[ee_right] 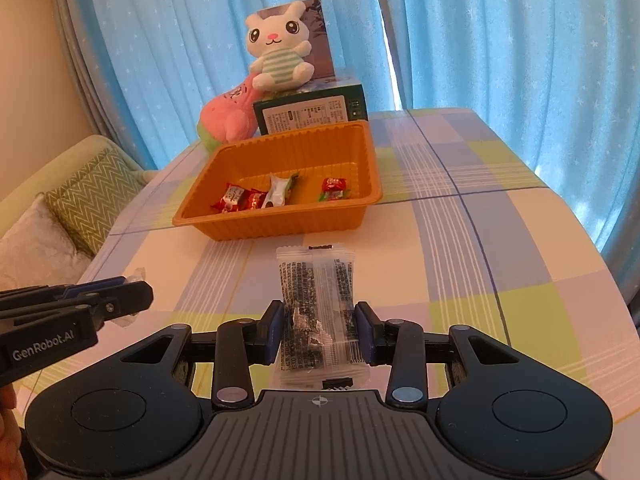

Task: Organize snacks
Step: 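Carry both snacks over the orange tray, lowering them inside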

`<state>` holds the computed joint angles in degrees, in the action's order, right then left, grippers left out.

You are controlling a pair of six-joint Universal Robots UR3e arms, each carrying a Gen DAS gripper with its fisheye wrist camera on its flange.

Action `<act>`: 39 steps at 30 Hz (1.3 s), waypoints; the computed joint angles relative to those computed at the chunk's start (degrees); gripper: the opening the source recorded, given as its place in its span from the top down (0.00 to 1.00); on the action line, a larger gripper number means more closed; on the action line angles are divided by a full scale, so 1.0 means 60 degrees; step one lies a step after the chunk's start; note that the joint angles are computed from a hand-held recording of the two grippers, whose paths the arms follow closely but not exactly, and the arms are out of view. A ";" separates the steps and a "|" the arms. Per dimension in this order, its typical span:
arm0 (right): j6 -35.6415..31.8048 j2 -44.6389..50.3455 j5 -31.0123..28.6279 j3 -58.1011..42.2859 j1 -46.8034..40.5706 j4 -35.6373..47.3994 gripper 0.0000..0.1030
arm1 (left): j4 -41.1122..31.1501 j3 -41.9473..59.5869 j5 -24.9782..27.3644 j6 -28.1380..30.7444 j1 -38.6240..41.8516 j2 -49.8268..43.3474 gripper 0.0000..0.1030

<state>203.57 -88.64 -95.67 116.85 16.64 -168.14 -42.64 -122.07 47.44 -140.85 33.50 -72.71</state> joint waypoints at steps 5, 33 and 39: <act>-0.0414 0.0627 0.0376 -0.1154 -0.0397 0.0341 0.63 | 0.0893 0.1330 0.0384 -0.0852 -0.0676 -0.1527 0.82; -0.0905 0.5562 0.2018 -0.8321 -0.1805 0.2344 0.63 | 0.0509 0.9910 0.1638 -0.2626 -0.2856 -0.8858 0.82; -0.0769 0.6508 0.2164 -0.9706 -0.1962 0.2958 0.63 | -0.0393 1.1822 0.1734 -0.2734 -0.2981 -1.0136 0.82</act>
<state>198.95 -49.60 -82.69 58.61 4.87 -150.39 -45.00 -51.14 57.84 -157.26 15.62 -133.52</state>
